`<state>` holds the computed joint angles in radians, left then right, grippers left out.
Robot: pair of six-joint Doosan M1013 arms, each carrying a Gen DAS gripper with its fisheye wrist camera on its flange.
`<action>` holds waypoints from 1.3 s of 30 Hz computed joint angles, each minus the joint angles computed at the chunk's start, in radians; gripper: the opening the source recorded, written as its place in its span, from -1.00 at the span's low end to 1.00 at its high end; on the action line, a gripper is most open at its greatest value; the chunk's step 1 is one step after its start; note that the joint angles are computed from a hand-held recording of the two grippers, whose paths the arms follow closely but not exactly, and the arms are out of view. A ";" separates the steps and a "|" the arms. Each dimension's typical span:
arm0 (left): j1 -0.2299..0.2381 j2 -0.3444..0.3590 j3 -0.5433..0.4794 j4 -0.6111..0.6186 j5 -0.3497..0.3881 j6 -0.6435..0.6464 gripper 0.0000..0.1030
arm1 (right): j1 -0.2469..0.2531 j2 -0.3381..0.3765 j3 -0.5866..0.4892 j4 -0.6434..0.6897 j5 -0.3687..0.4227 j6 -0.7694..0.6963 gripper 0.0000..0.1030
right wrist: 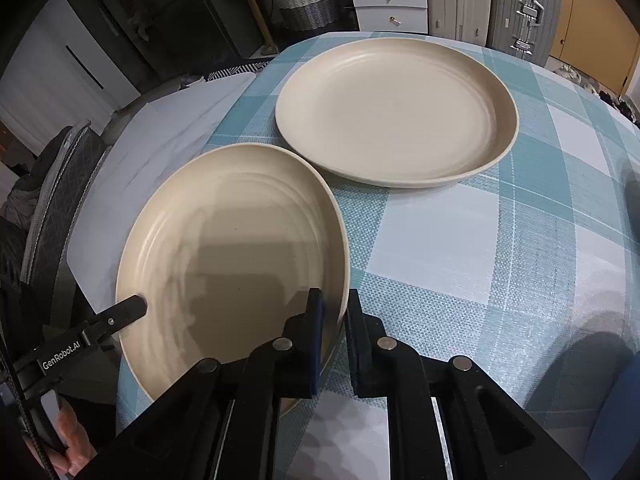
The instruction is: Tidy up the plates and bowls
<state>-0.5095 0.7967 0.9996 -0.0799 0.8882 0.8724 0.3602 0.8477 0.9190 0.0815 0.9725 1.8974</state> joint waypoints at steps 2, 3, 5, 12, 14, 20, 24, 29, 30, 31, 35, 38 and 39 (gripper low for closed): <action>0.002 -0.002 0.004 -0.023 -0.011 0.005 -0.90 | -0.002 -0.002 0.004 0.009 -0.002 -0.002 -0.80; 0.004 -0.004 0.008 -0.037 -0.017 0.010 -0.90 | -0.001 -0.002 0.002 0.005 0.000 -0.001 -0.80; 0.003 -0.007 0.011 -0.041 -0.020 0.014 -0.90 | 0.001 -0.008 0.011 -0.006 -0.007 0.001 -0.80; -0.014 -0.013 0.004 0.011 -0.008 0.011 -0.90 | 0.001 -0.041 0.062 -0.019 -0.040 -0.004 -0.80; -0.019 -0.016 0.005 0.025 -0.006 0.007 -0.90 | 0.002 -0.051 0.078 -0.030 -0.053 -0.003 -0.80; -0.028 -0.025 0.013 0.035 -0.005 0.010 -0.89 | 0.001 -0.079 0.123 -0.041 -0.095 -0.010 -0.80; -0.035 -0.040 0.028 0.039 -0.014 0.010 -0.89 | 0.002 -0.102 0.153 -0.048 -0.107 0.002 -0.80; -0.043 -0.072 0.075 0.018 -0.042 0.022 -0.89 | 0.005 -0.142 0.202 -0.068 -0.125 0.035 -0.80; -0.045 -0.079 0.085 0.014 -0.048 0.021 -0.89 | 0.006 -0.150 0.212 -0.072 -0.128 0.040 -0.80; -0.048 -0.090 0.101 0.011 -0.055 0.017 -0.89 | 0.009 -0.160 0.225 -0.084 -0.130 0.048 -0.80; -0.061 -0.127 0.154 0.010 -0.071 0.009 -0.89 | 0.022 -0.205 0.283 -0.116 -0.148 0.075 -0.80; -0.073 -0.154 0.193 0.008 -0.084 0.001 -0.89 | 0.028 -0.240 0.334 -0.121 -0.161 0.091 -0.80; -0.081 -0.163 0.206 0.020 -0.085 -0.004 -0.89 | 0.031 -0.256 0.357 -0.123 -0.167 0.100 -0.80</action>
